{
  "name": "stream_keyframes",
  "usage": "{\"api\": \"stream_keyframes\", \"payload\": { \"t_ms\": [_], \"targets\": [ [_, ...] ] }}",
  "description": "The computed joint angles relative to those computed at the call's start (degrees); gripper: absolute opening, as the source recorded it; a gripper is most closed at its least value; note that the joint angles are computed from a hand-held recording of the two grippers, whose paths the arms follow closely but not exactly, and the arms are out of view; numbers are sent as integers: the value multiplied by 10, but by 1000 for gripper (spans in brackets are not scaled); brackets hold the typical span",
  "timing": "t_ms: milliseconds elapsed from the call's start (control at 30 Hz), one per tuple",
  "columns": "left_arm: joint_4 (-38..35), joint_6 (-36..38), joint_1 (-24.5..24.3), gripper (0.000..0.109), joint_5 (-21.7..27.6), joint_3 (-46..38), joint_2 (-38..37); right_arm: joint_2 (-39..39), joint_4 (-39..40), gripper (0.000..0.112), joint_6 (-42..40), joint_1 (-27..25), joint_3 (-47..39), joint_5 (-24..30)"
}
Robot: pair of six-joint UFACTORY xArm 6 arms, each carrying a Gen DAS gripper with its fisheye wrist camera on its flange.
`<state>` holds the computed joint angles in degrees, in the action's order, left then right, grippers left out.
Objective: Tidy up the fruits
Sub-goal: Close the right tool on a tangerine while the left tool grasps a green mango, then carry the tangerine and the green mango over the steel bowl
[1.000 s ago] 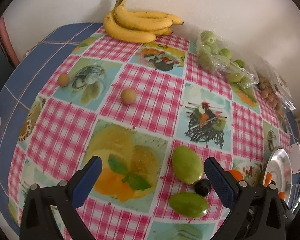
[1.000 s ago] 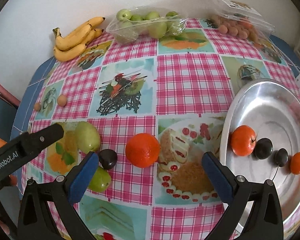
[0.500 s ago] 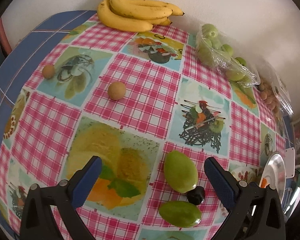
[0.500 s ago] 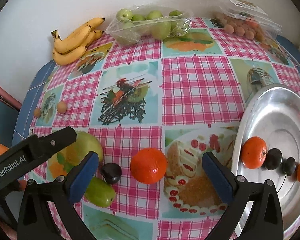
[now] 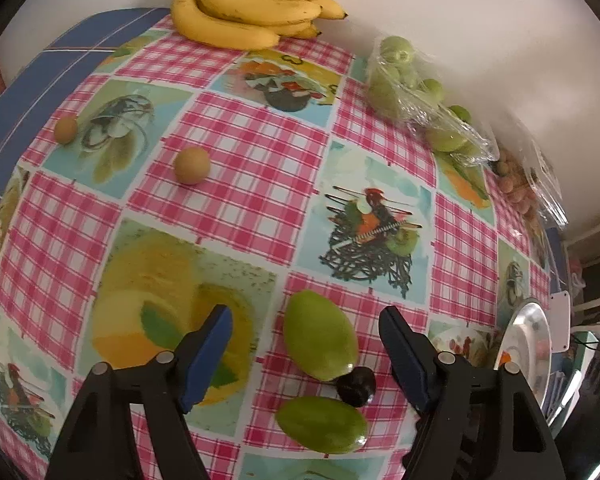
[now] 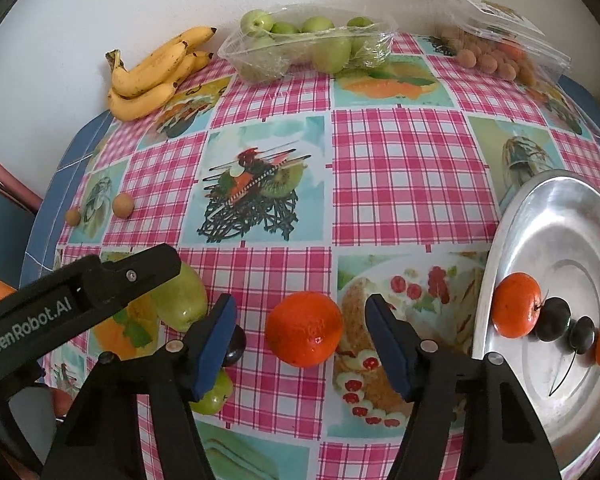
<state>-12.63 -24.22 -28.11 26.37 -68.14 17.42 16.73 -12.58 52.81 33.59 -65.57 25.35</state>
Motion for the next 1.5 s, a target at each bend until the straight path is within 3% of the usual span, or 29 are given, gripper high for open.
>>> {"api": "stream_keyframes", "payload": {
  "t_ms": [200, 533, 733, 800, 1167, 1500],
  "targets": [
    [9, 0, -3, 78, 17, -15, 14, 12, 14, 68, -14, 4, -9, 16],
    [7, 2, -6, 65, 27, -20, 25, 16, 8, 68, -11, 3, -12, 17],
    [-19, 25, -7, 46, 28, -25, 26, 13, 3, 45, -2, 3, -9, 16],
    [-15, 27, -7, 46, 30, -25, 25, 11, 5, 41, 0, 2, -6, 14],
    [-43, 48, -7, 46, 26, -21, 20, -1, 20, 40, 3, 2, 8, 1],
    [-49, 53, -9, 45, -8, 3, -22, -37, -28, 40, 52, -2, 26, -18]
  ]
}}
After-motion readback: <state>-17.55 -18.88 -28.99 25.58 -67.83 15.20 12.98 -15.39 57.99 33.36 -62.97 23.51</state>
